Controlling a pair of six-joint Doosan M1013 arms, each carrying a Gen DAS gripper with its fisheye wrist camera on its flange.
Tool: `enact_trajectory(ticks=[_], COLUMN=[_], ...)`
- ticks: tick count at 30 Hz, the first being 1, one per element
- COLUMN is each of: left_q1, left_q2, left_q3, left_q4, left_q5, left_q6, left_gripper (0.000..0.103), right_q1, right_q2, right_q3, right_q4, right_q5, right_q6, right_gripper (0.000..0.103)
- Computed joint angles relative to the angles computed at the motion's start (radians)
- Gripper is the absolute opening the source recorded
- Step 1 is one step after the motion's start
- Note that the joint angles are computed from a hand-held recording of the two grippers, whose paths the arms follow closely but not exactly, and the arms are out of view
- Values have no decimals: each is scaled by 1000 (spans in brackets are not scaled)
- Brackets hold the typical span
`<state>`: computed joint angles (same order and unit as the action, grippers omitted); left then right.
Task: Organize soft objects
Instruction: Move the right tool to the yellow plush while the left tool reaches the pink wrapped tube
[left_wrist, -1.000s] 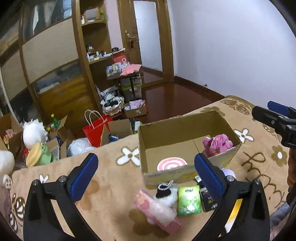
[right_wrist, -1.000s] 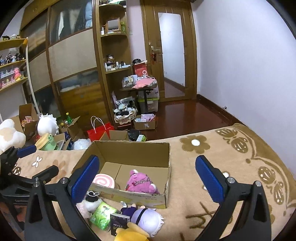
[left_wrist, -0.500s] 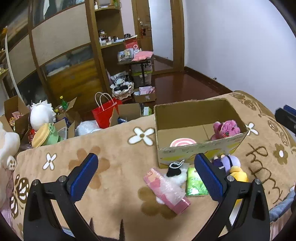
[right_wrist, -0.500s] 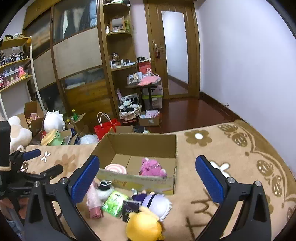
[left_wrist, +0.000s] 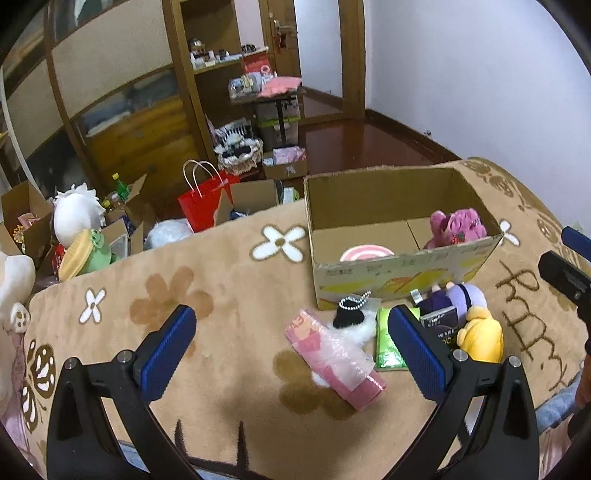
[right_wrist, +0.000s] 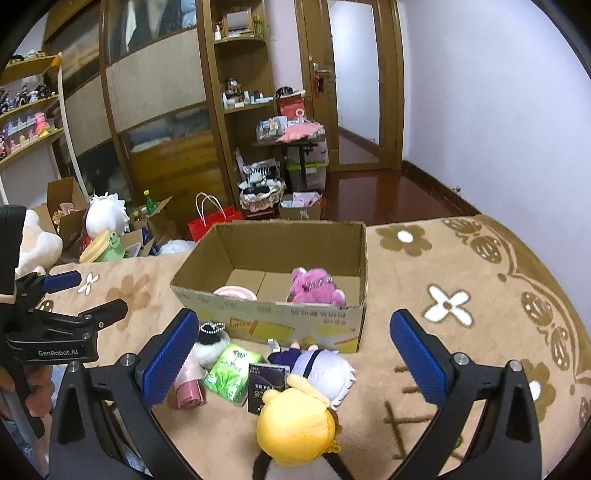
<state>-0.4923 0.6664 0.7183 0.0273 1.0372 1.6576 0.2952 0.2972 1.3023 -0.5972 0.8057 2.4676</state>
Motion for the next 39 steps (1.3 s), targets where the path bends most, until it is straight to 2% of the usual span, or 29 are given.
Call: enact_trajectory(ticks=[15,24,27,35,39], left_q1=[-2,3,7,18,18], left_q2=[63,119,139,223,240], left_q3=[-86,-167,-196,-327,-350], left_q4=[-16,-28,-36,-101,-111], left_q5=[142,242,275,426,458], left_q6=[16,-28,-43,-99,-110], left_gripper=[103,103,103,103,103], right_q1=[-5,-17,-18,-14,-18], right_q2=[36,57,65,92,96], right_q3=[-1,-4,-8,-30,-33], right_q4=[71,165,190,241,267], right_q5=[41,61,79,153,180], right_q6=[-21,-49,-66,-102,-101], right_gripper=[103,103,103,103,103])
